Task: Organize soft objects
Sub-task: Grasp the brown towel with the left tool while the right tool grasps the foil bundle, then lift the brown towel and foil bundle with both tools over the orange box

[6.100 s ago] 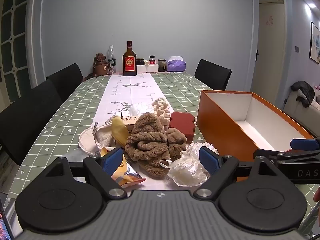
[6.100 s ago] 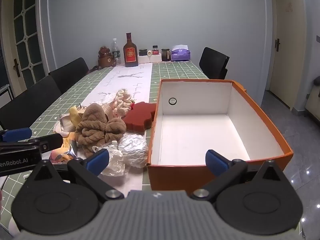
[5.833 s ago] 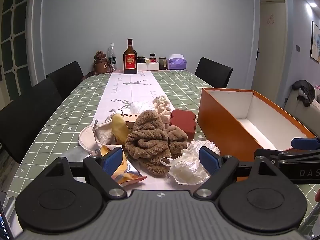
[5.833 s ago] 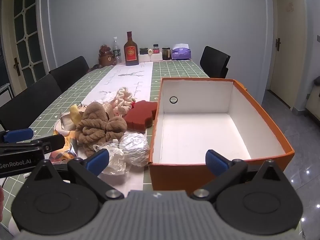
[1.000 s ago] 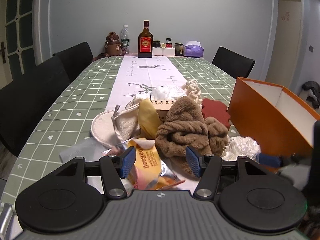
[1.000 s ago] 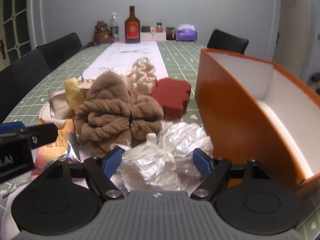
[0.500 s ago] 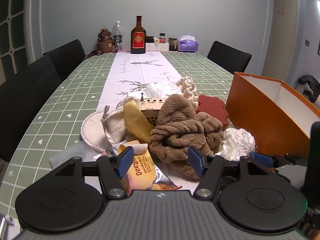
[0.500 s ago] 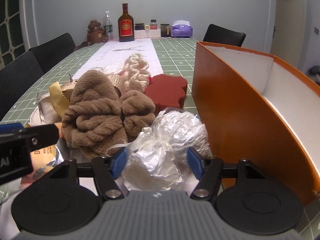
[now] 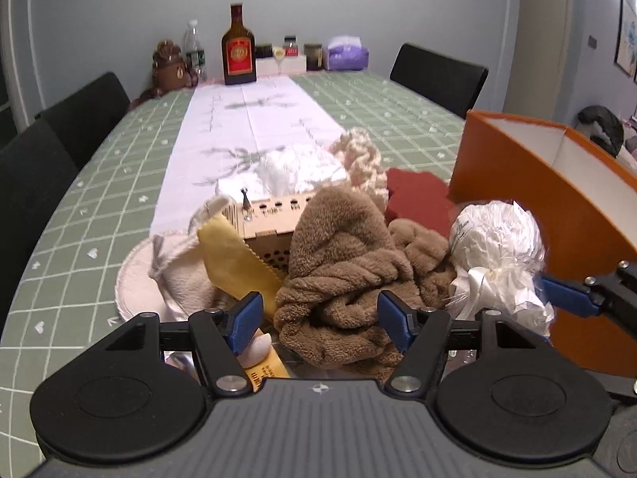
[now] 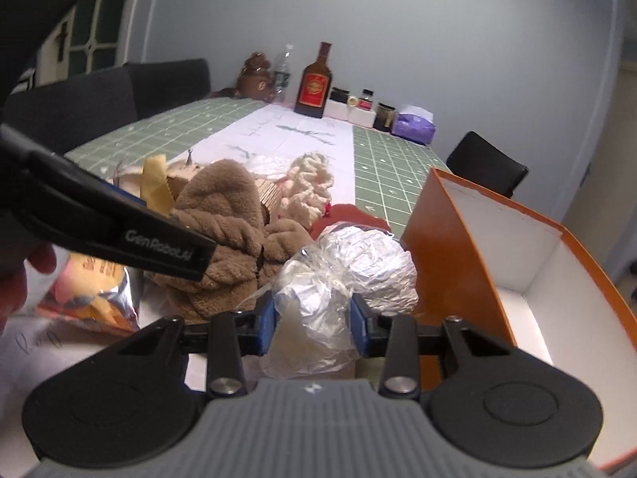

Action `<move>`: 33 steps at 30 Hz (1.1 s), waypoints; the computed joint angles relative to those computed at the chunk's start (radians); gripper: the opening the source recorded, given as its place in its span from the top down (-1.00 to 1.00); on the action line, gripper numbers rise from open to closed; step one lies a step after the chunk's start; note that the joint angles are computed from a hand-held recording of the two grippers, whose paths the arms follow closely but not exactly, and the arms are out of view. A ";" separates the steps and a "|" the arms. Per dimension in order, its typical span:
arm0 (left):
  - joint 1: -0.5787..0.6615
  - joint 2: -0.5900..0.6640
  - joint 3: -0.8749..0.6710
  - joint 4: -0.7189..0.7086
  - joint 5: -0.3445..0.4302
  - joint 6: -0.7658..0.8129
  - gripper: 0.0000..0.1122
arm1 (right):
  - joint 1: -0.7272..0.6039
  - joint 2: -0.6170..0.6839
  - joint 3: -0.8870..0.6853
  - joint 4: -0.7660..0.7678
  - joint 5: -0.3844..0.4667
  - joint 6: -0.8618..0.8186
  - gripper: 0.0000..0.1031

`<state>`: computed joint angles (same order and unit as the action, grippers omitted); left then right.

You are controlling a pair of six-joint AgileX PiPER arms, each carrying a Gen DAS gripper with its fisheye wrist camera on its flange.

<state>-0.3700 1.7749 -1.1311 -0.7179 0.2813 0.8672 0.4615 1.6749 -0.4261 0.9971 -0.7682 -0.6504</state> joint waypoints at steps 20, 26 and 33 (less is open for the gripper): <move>-0.049 -0.016 0.034 0.047 -0.044 -0.124 0.41 | -0.064 0.008 0.014 -0.119 0.028 0.050 0.26; -0.069 -0.108 0.121 0.026 -0.111 -0.118 0.47 | -0.047 -0.044 0.064 -0.138 0.001 0.040 0.27; -0.064 -0.248 0.220 -0.187 -0.157 0.067 0.49 | -0.011 -0.187 0.150 -0.128 -0.018 -0.012 0.27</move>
